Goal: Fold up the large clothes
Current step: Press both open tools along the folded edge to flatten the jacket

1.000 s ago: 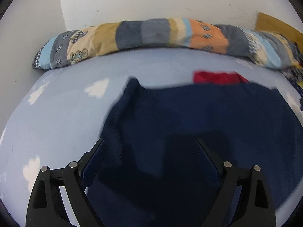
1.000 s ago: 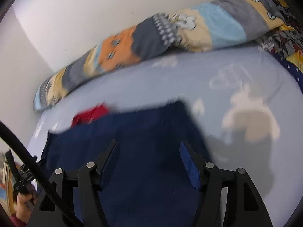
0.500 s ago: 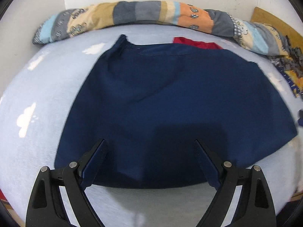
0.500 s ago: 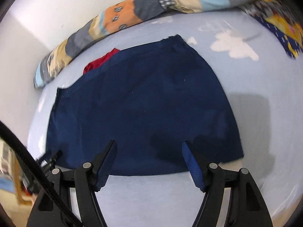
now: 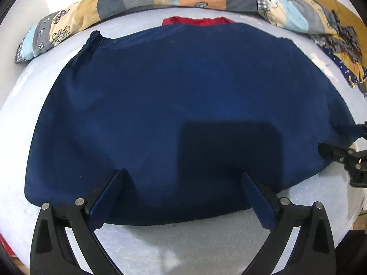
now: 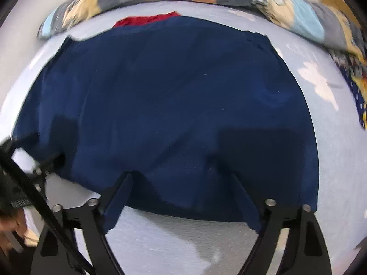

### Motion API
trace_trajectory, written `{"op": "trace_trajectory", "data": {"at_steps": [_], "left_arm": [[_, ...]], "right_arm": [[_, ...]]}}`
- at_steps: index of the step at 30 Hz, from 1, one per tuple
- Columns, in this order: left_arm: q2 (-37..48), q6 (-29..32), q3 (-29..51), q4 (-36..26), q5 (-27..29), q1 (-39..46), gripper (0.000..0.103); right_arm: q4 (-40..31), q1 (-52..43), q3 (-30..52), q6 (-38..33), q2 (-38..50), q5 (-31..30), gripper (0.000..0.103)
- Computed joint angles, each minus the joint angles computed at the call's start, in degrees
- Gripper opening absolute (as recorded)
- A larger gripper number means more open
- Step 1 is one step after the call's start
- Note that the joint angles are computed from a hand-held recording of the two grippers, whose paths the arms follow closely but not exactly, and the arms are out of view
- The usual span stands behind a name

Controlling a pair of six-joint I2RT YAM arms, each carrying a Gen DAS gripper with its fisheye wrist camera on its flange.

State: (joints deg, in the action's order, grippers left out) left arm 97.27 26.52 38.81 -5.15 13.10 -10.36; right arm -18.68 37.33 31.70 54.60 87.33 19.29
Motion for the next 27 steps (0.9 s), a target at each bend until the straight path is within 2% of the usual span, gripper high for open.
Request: {"op": "trace_trajectory", "data": {"at_steps": [5,7,11,14,16,18,22,25,27], "left_arm": [[-3.71,-2.04,-2.15,6.28,-0.69,3.22,0.102],[-2.1,-3.63,0.4,5.97,0.15,6.33,0.102],[5.43,-5.48,6.2,3.86,-2.12,9.36,0.102],[5.66,-3.12,5.01,6.34,-1.66,9.82,0.103],[3.06,-2.99,3.1,8.26,-1.98,9.59,0.102],[0.85,-3.63,1.43,9.89,-1.24,9.66,0.102],[0.27,-5.01,1.01,10.38,-1.72,9.76,0.102],[5.44,-3.96,4.41,7.76,-4.52,8.56,0.103],[5.14,-3.1,3.94,8.41,-4.23,8.91,0.103]], "right_arm": [[-0.72,0.71,-1.43,0.79,-6.33,1.36,0.091],[-1.15,1.81,-0.95,1.17,-7.1,2.56,0.091],[2.83,-1.03,-0.66,0.14,-3.31,-2.39,0.091],[4.62,-2.9,-1.22,-1.04,-2.17,-4.04,0.091],[5.87,-3.67,-3.34,-0.1,-5.25,-4.89,0.091],[8.12,-4.51,-7.78,2.22,-12.85,-6.33,0.091],[4.48,-7.92,-11.99,4.41,-22.61,-5.15,0.091],[5.43,-13.59,-15.15,3.4,-22.91,-9.39,0.091],[7.92,-15.63,-16.07,3.48,-21.14,-12.02,0.091]]}}
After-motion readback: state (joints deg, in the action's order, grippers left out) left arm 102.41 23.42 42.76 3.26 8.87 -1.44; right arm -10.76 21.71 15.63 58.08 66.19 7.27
